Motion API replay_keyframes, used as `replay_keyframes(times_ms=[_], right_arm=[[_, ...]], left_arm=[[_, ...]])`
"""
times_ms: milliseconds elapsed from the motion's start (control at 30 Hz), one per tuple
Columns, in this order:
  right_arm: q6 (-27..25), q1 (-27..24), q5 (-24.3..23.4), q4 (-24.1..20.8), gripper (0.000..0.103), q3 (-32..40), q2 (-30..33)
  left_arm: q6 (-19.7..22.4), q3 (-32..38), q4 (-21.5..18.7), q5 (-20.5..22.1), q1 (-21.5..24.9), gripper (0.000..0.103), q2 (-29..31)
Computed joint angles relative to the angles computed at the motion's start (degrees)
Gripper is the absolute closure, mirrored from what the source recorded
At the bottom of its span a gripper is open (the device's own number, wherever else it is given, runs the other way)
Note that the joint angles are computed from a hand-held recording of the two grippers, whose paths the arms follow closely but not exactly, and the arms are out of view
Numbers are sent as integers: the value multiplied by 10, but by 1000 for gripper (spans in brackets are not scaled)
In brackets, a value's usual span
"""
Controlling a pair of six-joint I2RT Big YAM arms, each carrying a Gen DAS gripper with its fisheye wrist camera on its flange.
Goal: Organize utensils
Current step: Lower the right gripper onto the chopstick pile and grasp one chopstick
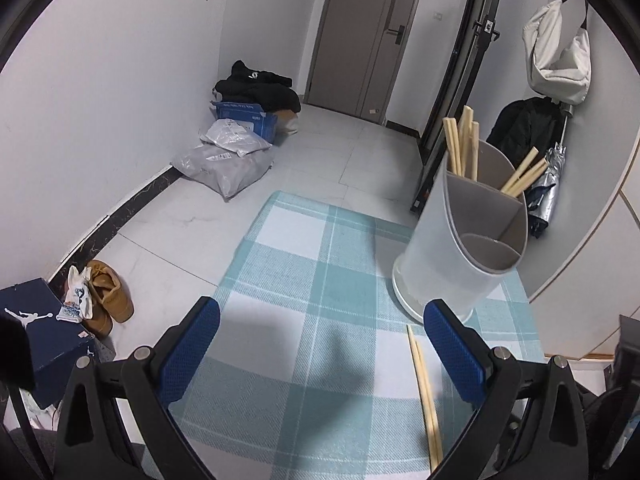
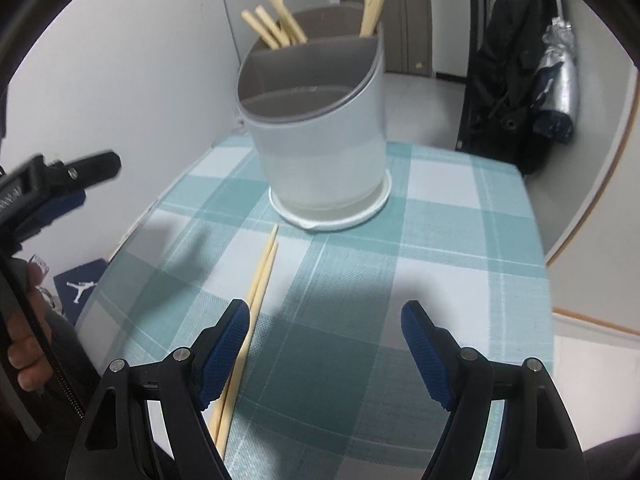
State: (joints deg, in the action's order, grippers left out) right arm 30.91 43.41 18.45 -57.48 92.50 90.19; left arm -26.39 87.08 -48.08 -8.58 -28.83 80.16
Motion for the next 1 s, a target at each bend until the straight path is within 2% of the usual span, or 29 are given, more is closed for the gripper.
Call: replay_keyframes(times_ms=[267,367,433,667,733,1000], right_arm=[[-12,-4,-32,-51,27,74,64],[-17,-2,-26,-90,36,111,94],[-12,-1,-26,-114,45,127,106],[-11,3,-20,-141,55,146,117],[-14,4,-15,-153,62,155,121],[-41,5,-26,-196,64,212,156]], left_arm=[[-34,7,-3,22,24,3,10],[-40,6,-3,19,26,3,8],[-44,6,-4,19,27,3,7],[-68,9,-8,32,36,3,9],[-74,9,-8,33,37,3,10],[-71,10,-8,32,38,3,8]])
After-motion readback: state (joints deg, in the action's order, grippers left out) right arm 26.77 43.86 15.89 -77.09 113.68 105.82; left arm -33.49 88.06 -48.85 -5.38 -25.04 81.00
